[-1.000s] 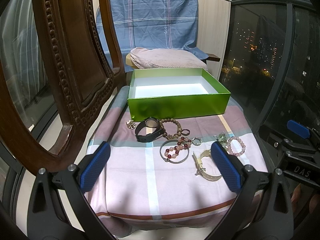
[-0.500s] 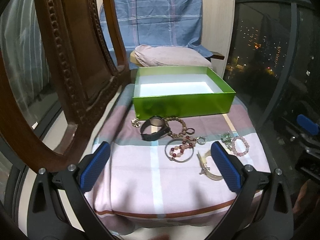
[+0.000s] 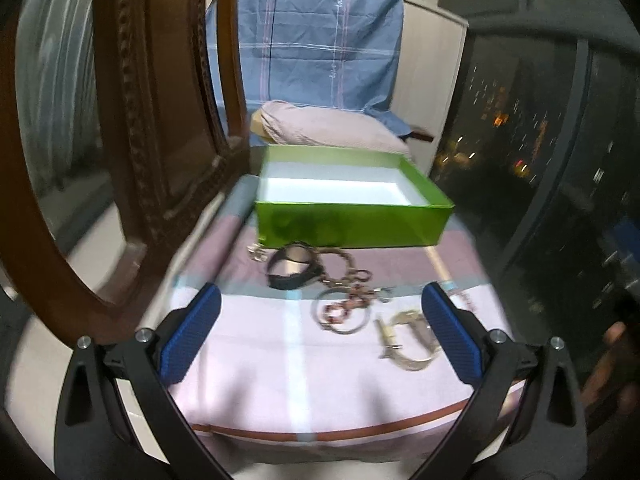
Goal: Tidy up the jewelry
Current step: 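Move the right tool down around the pale pink bead bracelet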
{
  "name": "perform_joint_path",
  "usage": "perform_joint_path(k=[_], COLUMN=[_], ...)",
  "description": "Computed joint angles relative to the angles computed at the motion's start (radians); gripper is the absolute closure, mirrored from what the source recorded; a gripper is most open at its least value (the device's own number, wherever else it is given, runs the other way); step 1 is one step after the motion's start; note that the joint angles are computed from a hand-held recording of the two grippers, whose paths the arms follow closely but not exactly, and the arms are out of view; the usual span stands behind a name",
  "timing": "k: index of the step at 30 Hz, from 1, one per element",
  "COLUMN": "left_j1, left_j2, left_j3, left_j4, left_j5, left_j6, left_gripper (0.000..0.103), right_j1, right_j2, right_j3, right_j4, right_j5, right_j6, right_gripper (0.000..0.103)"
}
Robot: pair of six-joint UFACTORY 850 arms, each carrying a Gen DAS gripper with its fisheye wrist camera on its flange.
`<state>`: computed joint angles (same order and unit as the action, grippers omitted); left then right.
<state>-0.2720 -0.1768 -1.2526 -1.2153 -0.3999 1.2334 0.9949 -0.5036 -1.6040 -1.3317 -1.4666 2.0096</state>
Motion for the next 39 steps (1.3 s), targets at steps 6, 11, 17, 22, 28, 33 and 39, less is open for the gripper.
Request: perform_joint_path(k=[6,11,17,22,28,33,39], left_j1=[-0.026,-0.051,-0.022,0.01,0.006,-0.017,-0.054], left_j2=[0.019,0.03,-0.009,-0.029,-0.051,-0.067,-0.111], left_j3=[0.026,0.027,-0.039,-0.066,-0.07,-0.072,-0.104], left_j4=[-0.03,0.062,0.268,0.228,0.282,0.356,0.464], left_j5=[0.1,0.159,0.097,0.059,0.028,-0.001,-0.027], left_j6=[0.075,0.114,-0.138,-0.155,-0.146,-0.151,-0.202], left_gripper=[0.004,0.004,0.004,0.004,0.004,0.01,0.027], right_j1=[-0.03,-0.082,-0.125,-0.171,-0.221,-0.24,-0.251], right_j2=[0.024,0.01,-0.054,-0.069,-0.092,-0.072,-0.052], right_j3=[0.042,0.045,-0.011,-0.02,-0.045,-0.02,0.012], right_j4=[0.08,0.249,0.338,0.421,0.552,0.579,0.6], right_j5=[0.04,0.176,0.258,0.32,0.422,0.517,0.627], right_j6=[-0.033,-0.173,-0.351,-0.395,-0.484,-0.491,-0.481], right_gripper=[0.003,0.003,0.031,0.038,0.041,0.067,0.095])
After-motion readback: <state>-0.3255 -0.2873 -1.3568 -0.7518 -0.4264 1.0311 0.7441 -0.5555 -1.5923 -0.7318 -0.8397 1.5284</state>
